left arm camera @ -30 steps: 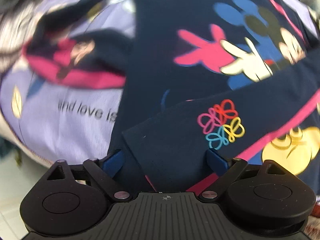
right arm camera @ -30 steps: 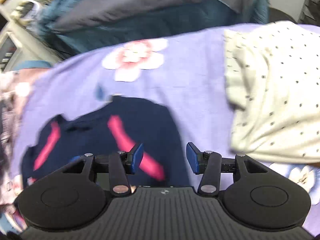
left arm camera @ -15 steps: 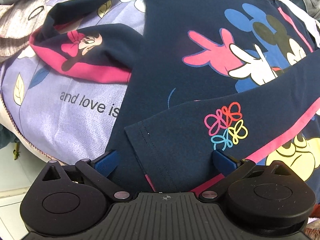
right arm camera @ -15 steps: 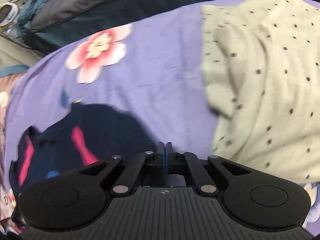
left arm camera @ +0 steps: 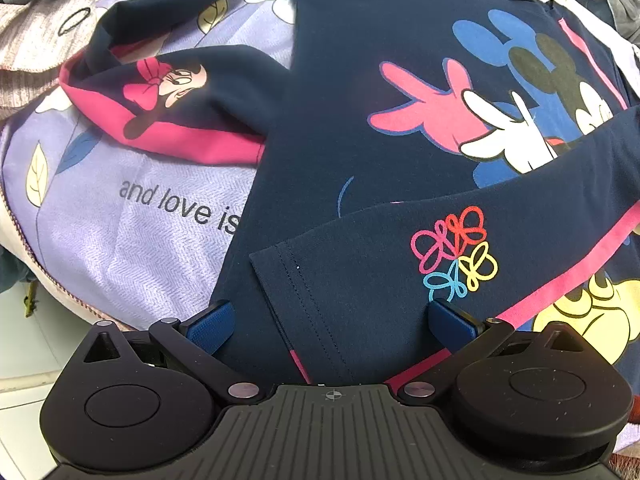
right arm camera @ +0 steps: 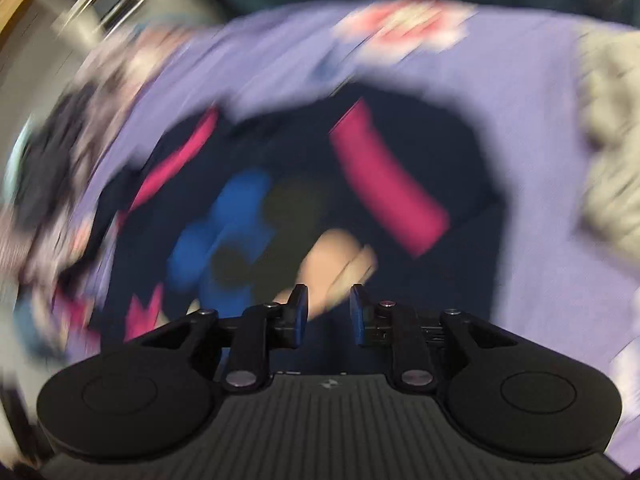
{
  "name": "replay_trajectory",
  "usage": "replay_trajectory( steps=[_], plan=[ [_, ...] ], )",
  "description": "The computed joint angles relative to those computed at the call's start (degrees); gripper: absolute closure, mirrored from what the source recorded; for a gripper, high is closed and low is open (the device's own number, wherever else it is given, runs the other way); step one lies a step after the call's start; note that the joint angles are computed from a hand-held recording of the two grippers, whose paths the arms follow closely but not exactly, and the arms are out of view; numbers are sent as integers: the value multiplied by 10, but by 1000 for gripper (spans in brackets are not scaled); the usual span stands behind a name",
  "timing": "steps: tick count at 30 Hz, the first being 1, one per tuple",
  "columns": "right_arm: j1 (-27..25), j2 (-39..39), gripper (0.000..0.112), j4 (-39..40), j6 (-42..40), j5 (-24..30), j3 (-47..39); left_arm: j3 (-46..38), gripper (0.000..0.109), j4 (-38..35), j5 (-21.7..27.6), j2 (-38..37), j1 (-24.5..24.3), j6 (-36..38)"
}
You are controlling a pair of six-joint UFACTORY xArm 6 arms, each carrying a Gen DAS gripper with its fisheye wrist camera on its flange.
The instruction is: Fold small clothes
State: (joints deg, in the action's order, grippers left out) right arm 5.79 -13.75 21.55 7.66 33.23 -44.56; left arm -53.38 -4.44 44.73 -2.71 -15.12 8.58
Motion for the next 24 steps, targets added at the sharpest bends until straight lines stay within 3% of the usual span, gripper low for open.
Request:
replay_trajectory(
  steps=[2,4,6,10,15,18,21,24],
  plan=[
    [16,12,86,-105,89,1,12,-1,6,-1,1,0,0,3],
    [11,24,90,-148,161,1,19,1,6,-3,0,-1,0,7],
    [3,20,89,-120,183,0,19,3,6,-5,-2,-3,0,9],
    [10,14,67,-106,192,22,1,-12,6,-25,16,-4,9,17],
    [26,-23,60,-91,188,32,14,-20,6,-17,-45,-21,57,-37],
    [40,-30,54,-84,205,31,17,-67,6,-4,-63,15,91,-82],
    [50,-47,51,-66,227,38,28,-135,6,16,-42,77,103,-101],
    [62,-58,51,-75,254,42,34,-192,6,-45,-20,138,107,-81]
  ],
)
